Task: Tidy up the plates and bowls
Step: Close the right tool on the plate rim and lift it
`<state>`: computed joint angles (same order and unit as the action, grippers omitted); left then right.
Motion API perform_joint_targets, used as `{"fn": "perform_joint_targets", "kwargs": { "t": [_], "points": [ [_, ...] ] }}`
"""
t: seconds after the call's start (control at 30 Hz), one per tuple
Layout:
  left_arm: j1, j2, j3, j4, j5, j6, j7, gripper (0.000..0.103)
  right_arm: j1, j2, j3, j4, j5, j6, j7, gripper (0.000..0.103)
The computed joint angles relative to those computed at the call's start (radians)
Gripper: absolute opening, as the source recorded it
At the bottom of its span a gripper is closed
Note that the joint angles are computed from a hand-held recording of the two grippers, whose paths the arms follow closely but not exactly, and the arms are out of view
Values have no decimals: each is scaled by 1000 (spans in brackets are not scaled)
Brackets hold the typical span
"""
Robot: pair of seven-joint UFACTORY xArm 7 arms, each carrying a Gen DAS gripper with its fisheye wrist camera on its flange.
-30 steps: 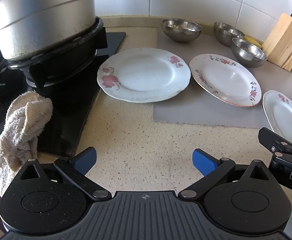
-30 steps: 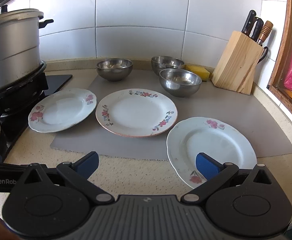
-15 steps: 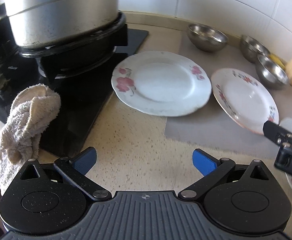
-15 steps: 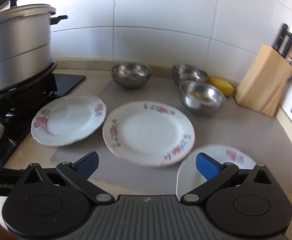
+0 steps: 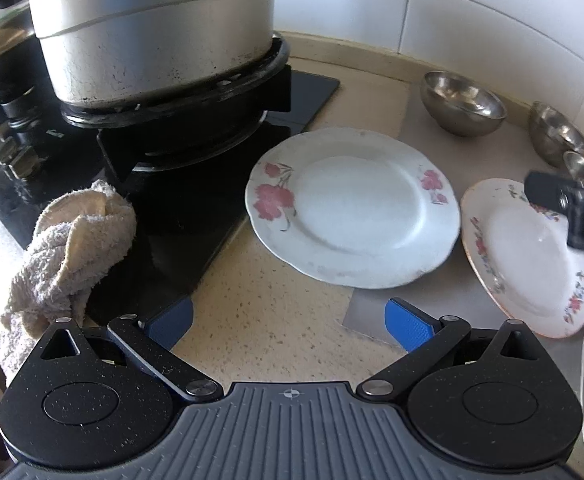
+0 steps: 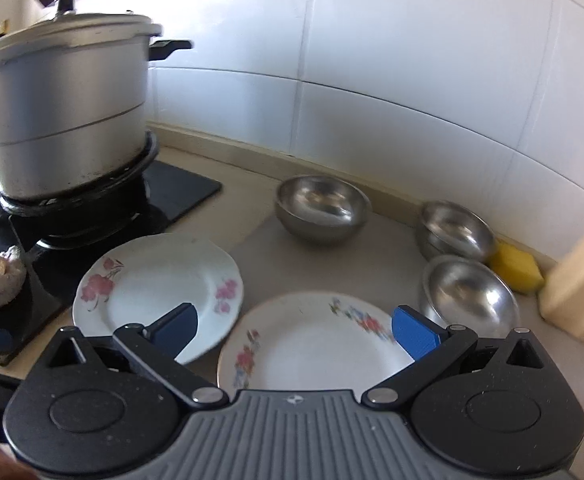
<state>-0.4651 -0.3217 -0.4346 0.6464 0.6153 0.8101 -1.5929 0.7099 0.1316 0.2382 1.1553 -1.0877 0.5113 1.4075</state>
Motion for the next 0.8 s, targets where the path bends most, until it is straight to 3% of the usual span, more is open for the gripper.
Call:
{"fn": "perform_joint_targets", "kwargs": {
  "t": [0.2, 0.33, 0.5, 0.67, 0.8],
  "points": [
    [19, 1, 37, -26, -7, -78, 28, 98, -2, 118, -33, 125, 77, -59, -158, 88],
    [43, -7, 56, -60, -26, -161, 52, 98, -9, 191, -47, 203, 232, -86, -303, 87],
    [72, 14, 66, -82, -55, -233, 96, 98, 8, 289, -73, 322, 349, -59, -441, 87],
    [94, 22, 69, -99, -69, -298, 126, 98, -29, 394, -34, 426, 526, -85, -655, 87],
    [133, -28, 42, -140, -21, -364, 59, 98, -74, 477, 19, 510, 679, -84, -819, 87]
  ]
}}
